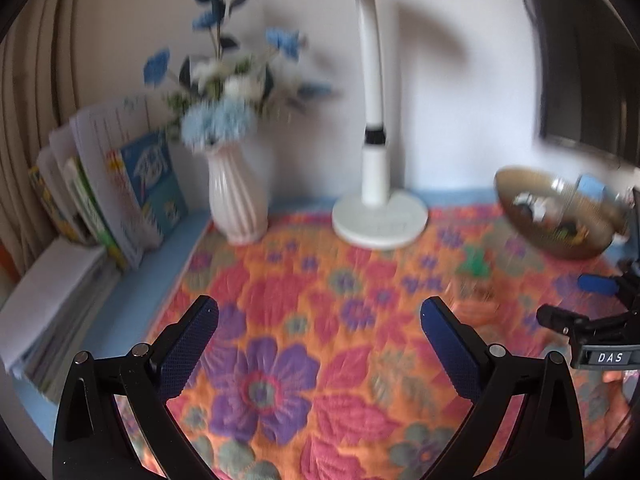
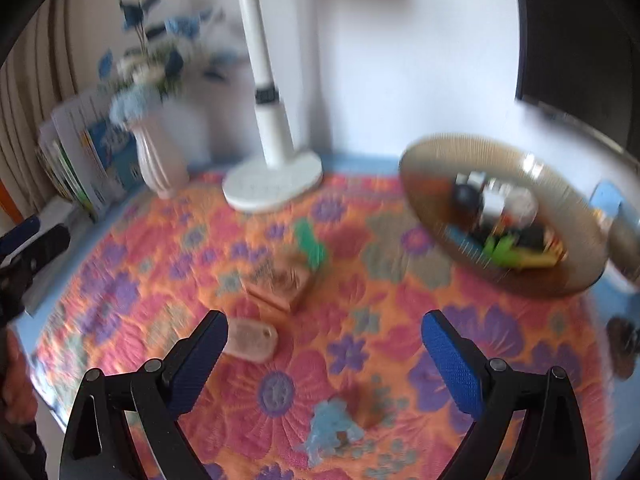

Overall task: Organize rigid objects
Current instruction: 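Withdraw both tools from the bowl back over the cloth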

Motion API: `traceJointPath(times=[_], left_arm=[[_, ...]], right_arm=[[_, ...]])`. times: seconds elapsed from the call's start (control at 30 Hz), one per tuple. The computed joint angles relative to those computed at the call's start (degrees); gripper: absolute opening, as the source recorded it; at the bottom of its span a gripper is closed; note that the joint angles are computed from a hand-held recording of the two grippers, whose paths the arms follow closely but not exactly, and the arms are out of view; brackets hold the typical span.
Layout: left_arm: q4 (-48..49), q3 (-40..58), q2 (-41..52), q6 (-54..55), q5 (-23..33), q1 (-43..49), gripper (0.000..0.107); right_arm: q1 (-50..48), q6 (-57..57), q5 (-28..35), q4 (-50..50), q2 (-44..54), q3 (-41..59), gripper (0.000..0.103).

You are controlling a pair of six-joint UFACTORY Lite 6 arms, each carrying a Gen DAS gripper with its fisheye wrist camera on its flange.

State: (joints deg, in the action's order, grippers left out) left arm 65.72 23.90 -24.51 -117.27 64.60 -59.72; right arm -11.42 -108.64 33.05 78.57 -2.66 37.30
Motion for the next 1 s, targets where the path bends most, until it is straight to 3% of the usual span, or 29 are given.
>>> traceJointPath(times=[0.17, 0.27, 0.37, 0.63, 0.83, 1.0], left_arm=[[6.9, -4.0, 4.4, -7.6, -9.1, 7.7, 0.101], [13.0, -6.0, 7.7, -14.3, -14.9, 12.3, 0.101], [15.4, -6.2, 11.2, -17.8, -18.9, 14.7, 0.101], [15.7, -4.8, 14.1, -18.5, -18.9, 13.4, 0.101], [16.9, -6.3, 12.1, -18.2, -26.9, 21.5, 0.101], [16.8, -5.7, 13.2, -17.4, -29.2, 23.6, 0.101]], right_arm=[[4.1, -16.4, -7.4, 17.3, 5.1, -2.1, 0.097], [3.9, -23.0, -7.5, 23.9, 5.5, -3.3, 0.097], [3.0, -23.3, -7.4, 24.7, 6.3, -2.7, 0.097], [4.5, -21.0, -11.4, 25.4, 9.5, 0.1, 0.097], [4.7, -21.5, -12.5, 26.5, 10.5, 0.6, 0.097], [4.7, -17.0, -13.5, 23.1, 12.7, 2.6, 0.097]])
